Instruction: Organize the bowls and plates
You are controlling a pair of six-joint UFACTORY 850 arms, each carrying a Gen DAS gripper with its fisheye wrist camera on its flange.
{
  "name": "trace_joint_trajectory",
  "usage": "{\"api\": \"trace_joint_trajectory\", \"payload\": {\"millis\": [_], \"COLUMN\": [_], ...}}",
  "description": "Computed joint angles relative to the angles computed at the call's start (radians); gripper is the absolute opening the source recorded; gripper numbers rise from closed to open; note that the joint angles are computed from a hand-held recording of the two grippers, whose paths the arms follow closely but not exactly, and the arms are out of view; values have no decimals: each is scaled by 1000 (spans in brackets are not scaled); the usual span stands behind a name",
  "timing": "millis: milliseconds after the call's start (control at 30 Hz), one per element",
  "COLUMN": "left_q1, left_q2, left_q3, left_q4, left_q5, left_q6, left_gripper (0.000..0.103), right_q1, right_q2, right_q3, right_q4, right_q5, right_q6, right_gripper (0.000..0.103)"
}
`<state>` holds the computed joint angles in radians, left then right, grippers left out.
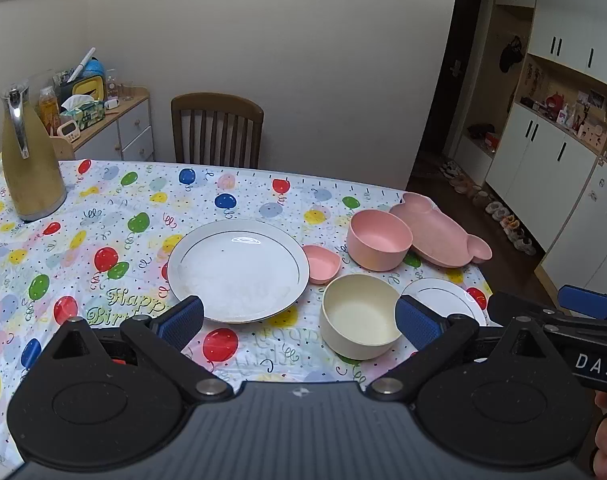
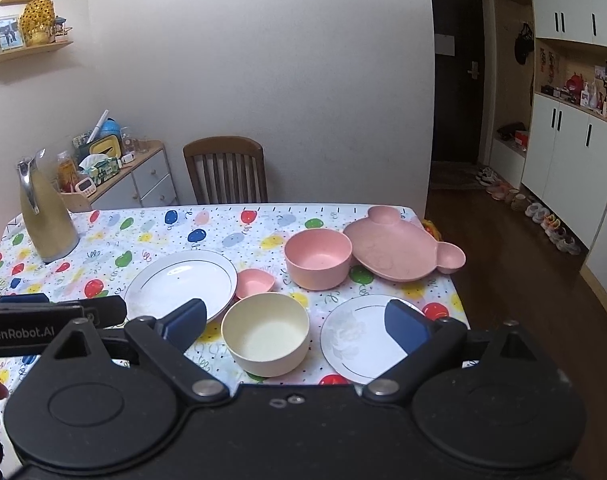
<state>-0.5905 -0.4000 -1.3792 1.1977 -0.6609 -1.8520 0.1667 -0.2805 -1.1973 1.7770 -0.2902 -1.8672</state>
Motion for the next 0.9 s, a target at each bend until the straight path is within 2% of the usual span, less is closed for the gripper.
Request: {"api": "trace_joint_trajectory", "payload": {"millis": [300, 400, 567, 667, 767, 900], "left_q1": [40, 78, 186, 235, 275, 323], "left_q2": [-8, -21, -83, -120, -154, -190], "left_q3": [8, 14, -12, -31, -50, -74], "left_q4": [-32, -16, -76, -121, -184, -309], "left_q5": [43, 46, 57, 82, 111, 156], "left_q6": [33, 23, 91, 122, 155, 197], "left_gripper": [103, 103, 102, 102, 102, 102], "right_q1": [26, 42, 78, 113, 137, 159], "right_q2": [-39, -78, -236, -348, -465, -629], "right_q3": [-45, -98, -302, -449, -614, -861], "right_q4": [-123, -235, -511, -746, -984, -1237], "right_q5": [29, 34, -12, -13, -75, -205], "right_q6": [116, 213, 391, 604, 818, 1067], "right_gripper": [96, 97, 98, 98, 96, 92]}}
